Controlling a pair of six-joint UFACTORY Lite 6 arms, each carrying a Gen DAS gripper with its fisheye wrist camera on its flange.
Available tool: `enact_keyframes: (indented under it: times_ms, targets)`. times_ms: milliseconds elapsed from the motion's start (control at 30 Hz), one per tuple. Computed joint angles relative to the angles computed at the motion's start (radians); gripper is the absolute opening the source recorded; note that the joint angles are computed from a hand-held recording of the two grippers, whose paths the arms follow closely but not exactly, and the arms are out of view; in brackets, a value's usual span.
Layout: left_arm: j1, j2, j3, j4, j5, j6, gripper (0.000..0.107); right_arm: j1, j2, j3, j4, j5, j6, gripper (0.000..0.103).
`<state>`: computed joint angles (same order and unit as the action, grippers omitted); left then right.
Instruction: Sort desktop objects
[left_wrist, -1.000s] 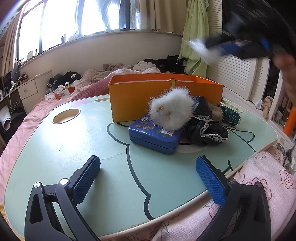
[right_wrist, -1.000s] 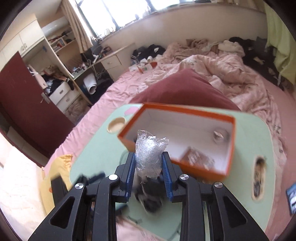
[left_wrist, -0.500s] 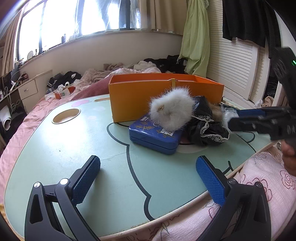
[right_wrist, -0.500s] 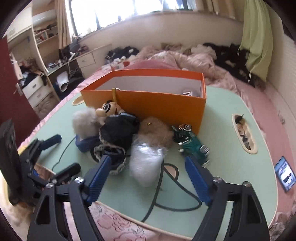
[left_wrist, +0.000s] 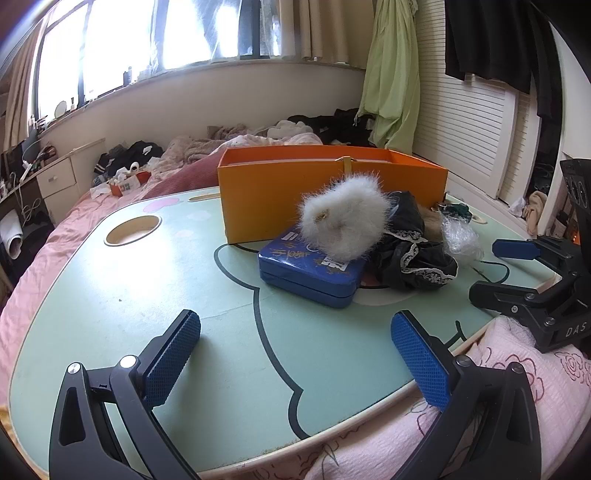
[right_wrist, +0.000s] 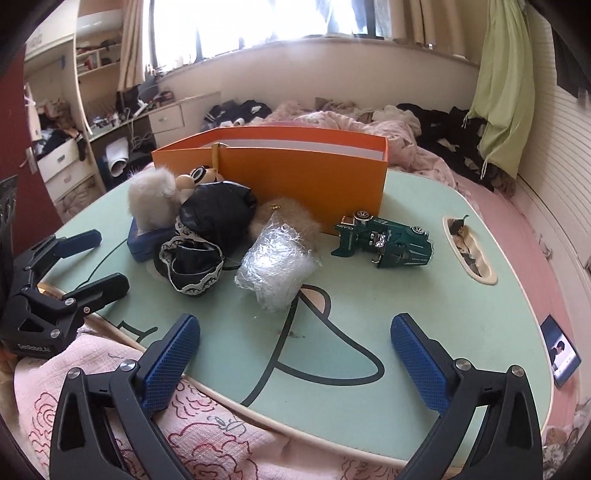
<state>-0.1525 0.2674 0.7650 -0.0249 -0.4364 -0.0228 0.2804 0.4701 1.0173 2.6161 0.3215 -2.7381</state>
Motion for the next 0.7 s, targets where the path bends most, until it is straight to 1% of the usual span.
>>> enact_keyframes:
  times_ms: [67,133,200,267,300,333,367,400,433,467,500,533,600,633,667,700]
  targets:
    - [0.009,-0.008,0.007,0.029,0.018,-0.029,0.103,0.000,-0.002,0.004,-0.012,-0.004,0.014,0.103]
    - [0.013,-0.043,0.002,0.028,0.013,-0.052,0.102,-0.001,-0.001,0.007,-0.016,-0.005,0.017,0.103]
    - [0.012,-0.087,0.013,0.050,0.010,-0.079,0.097,-0.001,-0.001,0.006,-0.018,-0.004,0.019,0.103]
    - [-0.013,-0.097,0.079,-0.020,0.052,-0.002,0.097,-0.003,-0.003,0.013,-0.033,-0.010,0.034,0.103]
    - [-0.028,-0.079,0.137,-0.069,0.101,0.054,0.097,-0.003,-0.003,0.014,-0.037,-0.011,0.037,0.103]
    - [-0.037,-0.047,0.210,-0.103,0.161,0.094,0.092,-0.005,-0.001,0.014,-0.039,-0.009,0.038,0.103]
    - [-0.040,0.009,0.311,-0.100,0.243,0.092,0.087,-0.003,-0.003,0.013,-0.038,-0.011,0.038,0.103]
    - [-0.042,0.071,0.415,-0.106,0.330,0.093,0.079,-0.003,-0.003,0.013,-0.037,-0.010,0.037,0.103]
    - [-0.041,0.130,0.503,-0.154,0.403,0.135,0.073,-0.003,-0.003,0.013,-0.037,-0.011,0.038,0.103]
    - [-0.036,0.200,0.608,-0.237,0.495,0.215,0.071,-0.003,-0.003,0.014,-0.038,-0.011,0.038,0.103]
    - [-0.027,0.275,0.712,-0.278,0.583,0.252,0.064,-0.004,-0.003,0.014,-0.039,-0.011,0.039,0.103]
    - [-0.021,0.340,0.801,-0.281,0.659,0.247,0.059,-0.004,-0.002,0.014,-0.041,-0.011,0.040,0.103]
    - [-0.011,0.420,0.894,-0.370,0.749,0.319,0.053,-0.005,-0.002,0.015,-0.043,-0.010,0.041,0.103]
    - [-0.006,0.451,0.925,-0.414,0.777,0.356,0.049,-0.005,-0.002,0.015,-0.043,-0.010,0.041,0.103]
    - [-0.005,0.470,0.941,-0.442,0.788,0.374,0.045,-0.005,-0.001,0.015,-0.042,-0.010,0.040,0.103]
    - [0.003,0.484,0.952,-0.497,0.801,0.418,0.039,-0.005,-0.001,0.015,-0.042,-0.010,0.040,0.103]
